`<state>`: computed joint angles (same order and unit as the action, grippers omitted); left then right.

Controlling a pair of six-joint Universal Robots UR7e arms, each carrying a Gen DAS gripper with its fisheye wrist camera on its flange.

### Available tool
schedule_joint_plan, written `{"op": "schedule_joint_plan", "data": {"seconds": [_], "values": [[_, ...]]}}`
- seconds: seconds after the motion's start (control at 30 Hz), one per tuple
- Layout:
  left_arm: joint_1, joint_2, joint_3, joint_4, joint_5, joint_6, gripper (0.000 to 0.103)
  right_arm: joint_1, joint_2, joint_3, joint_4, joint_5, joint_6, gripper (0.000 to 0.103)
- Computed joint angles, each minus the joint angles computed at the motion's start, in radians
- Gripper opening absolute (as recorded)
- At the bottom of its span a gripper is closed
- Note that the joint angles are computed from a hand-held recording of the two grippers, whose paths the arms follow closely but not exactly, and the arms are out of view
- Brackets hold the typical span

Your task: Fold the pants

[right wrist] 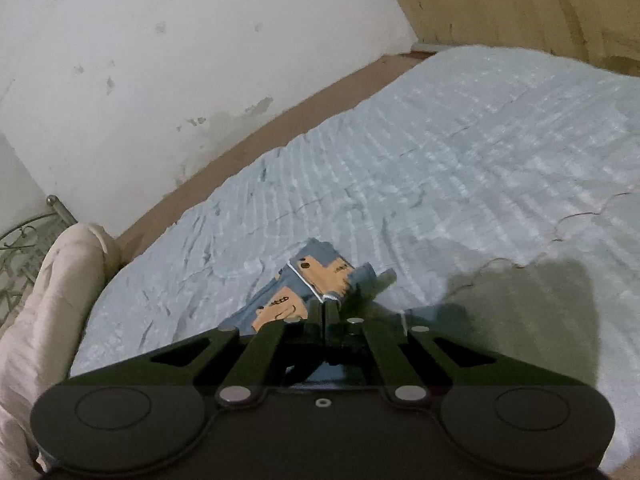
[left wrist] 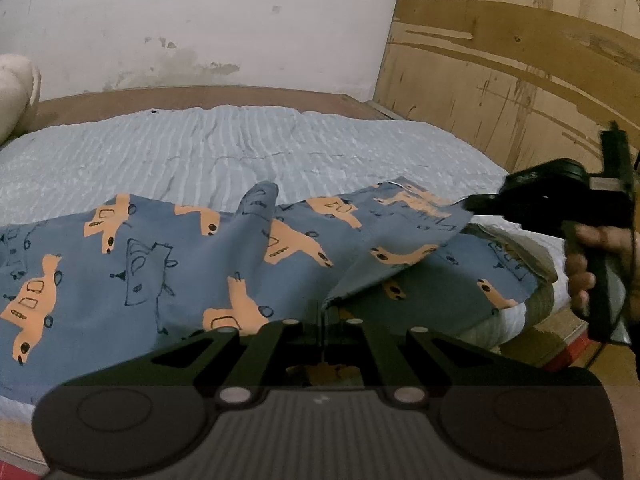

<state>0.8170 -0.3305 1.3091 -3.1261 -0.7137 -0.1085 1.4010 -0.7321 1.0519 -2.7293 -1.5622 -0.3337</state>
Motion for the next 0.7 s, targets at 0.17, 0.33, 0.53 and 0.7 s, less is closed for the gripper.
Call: {"op": "schedule_joint_plan", "data": {"seconds": [0.17, 0.33, 0.53, 0.7], "values": [[-0.004, 0.014, 0.001, -0.082, -0.015, 0.115, 0.000, -0.011, -0.130, 0.260, -0.288, 0.031, -0.113, 0.000], [-0.004, 0.022, 0.009, -0.112, -0.034, 0.187, 0.000, -0.029, -0.226, 0.455, -0.471, 0.000, -0.125, 0.000], [0.003, 0.016, 0.020, -0.079, -0.046, 0.173, 0.000, -0.044, -0.222, 0.489, -0.493, -0.044, -0.084, 0.000], [0.002, 0.016, 0.031, -0.092, -0.050, 0.189, 0.001, -0.045, -0.223, 0.512, -0.538, -0.033, -0.065, 0.000]]}}
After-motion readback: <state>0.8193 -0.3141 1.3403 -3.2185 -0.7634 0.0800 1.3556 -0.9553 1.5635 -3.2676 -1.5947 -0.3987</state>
